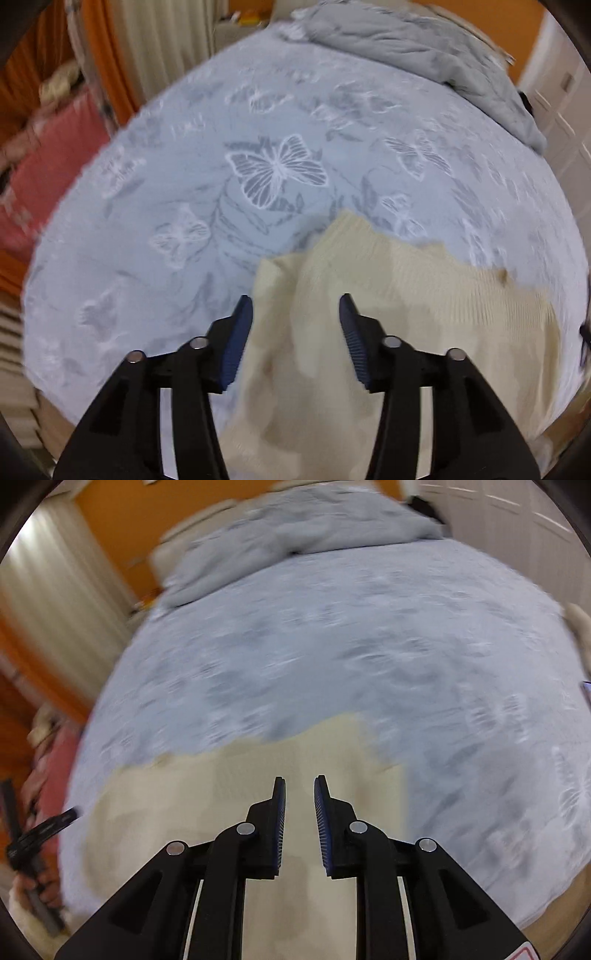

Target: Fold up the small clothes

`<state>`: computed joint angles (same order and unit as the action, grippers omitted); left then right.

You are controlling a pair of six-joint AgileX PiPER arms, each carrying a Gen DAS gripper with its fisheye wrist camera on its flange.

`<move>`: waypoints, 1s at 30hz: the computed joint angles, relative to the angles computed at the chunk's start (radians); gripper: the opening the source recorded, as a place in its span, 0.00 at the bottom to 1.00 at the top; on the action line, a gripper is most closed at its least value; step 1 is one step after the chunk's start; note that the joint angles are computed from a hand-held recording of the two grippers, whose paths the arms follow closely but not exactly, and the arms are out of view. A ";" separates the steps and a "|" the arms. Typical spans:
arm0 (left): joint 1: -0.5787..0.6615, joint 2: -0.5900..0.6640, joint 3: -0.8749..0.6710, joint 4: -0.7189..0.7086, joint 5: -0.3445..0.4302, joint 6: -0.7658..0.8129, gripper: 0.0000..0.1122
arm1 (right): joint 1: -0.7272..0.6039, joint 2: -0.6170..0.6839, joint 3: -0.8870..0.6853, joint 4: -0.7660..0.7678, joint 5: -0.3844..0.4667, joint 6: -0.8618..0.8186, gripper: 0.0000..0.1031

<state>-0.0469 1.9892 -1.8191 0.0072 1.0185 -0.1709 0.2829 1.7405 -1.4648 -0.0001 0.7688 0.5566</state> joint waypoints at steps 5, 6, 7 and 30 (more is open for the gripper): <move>-0.042 -0.119 0.255 -0.103 -0.047 -0.003 0.43 | 0.232 0.084 0.012 0.184 -0.066 -0.087 0.03; -0.055 -0.117 0.290 -0.078 -0.053 -0.033 0.41 | 0.276 0.130 -0.009 0.179 -0.058 -0.080 0.03; -0.059 -0.112 0.324 -0.063 -0.063 -0.054 0.40 | 0.294 0.156 -0.017 0.163 -0.045 -0.072 0.02; 0.222 -0.220 0.648 -0.323 -0.171 0.047 0.60 | -0.091 -0.266 0.534 0.144 -0.022 0.099 0.46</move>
<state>0.1747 1.7687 -1.1716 -0.3158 0.8477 -0.1237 0.1922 1.4749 -0.9304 0.1438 0.7467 0.6553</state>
